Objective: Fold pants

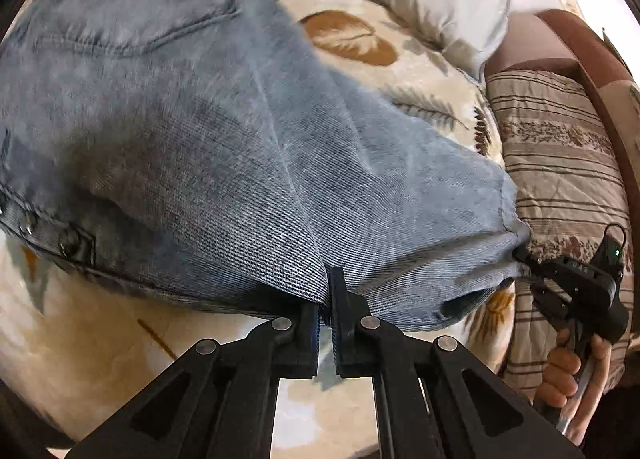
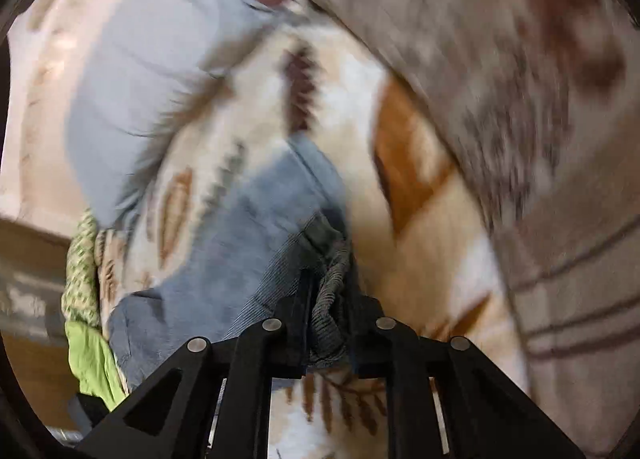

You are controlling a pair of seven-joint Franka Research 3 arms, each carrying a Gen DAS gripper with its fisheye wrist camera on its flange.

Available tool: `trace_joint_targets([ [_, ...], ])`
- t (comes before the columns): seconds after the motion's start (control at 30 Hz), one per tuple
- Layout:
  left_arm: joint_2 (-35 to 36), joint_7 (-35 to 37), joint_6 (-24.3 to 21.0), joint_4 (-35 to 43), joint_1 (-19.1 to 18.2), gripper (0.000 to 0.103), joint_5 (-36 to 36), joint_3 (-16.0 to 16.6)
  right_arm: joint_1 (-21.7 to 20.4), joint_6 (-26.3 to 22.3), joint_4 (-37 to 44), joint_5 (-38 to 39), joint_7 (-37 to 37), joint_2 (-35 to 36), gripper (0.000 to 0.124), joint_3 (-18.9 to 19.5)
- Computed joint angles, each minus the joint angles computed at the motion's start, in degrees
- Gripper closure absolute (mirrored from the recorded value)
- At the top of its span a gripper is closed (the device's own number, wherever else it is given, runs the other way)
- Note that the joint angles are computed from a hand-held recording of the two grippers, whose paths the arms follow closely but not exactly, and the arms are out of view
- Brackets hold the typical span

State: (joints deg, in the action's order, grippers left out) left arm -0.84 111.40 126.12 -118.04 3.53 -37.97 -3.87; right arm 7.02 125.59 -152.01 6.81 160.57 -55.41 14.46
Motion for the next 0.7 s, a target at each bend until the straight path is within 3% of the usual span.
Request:
trace_joint_targets([
  [0.03, -0.18, 0.62, -0.38, 0.0, 0.25, 0.099, -1.62, 0.27, -0.22, -0.38, 0.11, -0.21, 0.75, -0.37, 0.105, 0.61],
  [0.1, -0.3, 2.66, -1.18, 0.58, 0.45, 0.096, -2.91, 0.48, -1.24, -2.68, 1.58, -2.04, 2.22, -0.64, 0.086, 2.3],
  [0.13, -0.49, 3.94, -1.78, 0.72, 0.54, 0.092, -2.51, 0.55, -1.86, -4.34, 2.83, -3.49, 2.78, -0.42, 0.063, 3.29],
  [0.17, -0.93, 5.02, -1.84, 0.33, 0.44, 0.087, -1.89, 0.43, -2.27, -5.91, 3.92, -4.91, 3.27, -0.42, 0.057, 4.19],
  [0.27, -2.85, 7.43, -2.37, -0.34, 0.63, 0.078, -0.74, 1.05, -2.73, -11.61, 9.77, -9.55, 4.71, 0.83, 0.057, 7.92],
  [0.4, -8.15, 11.84, -5.64, -2.12, 2.22, 0.066, -2.68, 4.66, -0.71, -8.98, 16.2, -13.75, 4.13, 3.47, 0.055, 12.04],
  [0.5, -10.51, 12.69, -7.64, -1.31, 4.08, 0.056, -2.07, 7.59, 0.34, -2.77, 22.19, -17.21, 2.01, 10.73, 0.049, 15.29],
  [0.57, -9.54, 10.84, -8.83, 1.27, 5.7, 0.05, -0.85, 9.2, 0.88, 0.22, 26.91, -19.79, 0.32, 17.66, 0.043, 17.36],
  [0.7, -3.67, 6.04, -13.16, 9.59, 10.25, 0.046, -0.11, 11.36, 3.08, 7.88, 34.57, -24.2, -2.56, 33.66, 0.043, 19.74],
])
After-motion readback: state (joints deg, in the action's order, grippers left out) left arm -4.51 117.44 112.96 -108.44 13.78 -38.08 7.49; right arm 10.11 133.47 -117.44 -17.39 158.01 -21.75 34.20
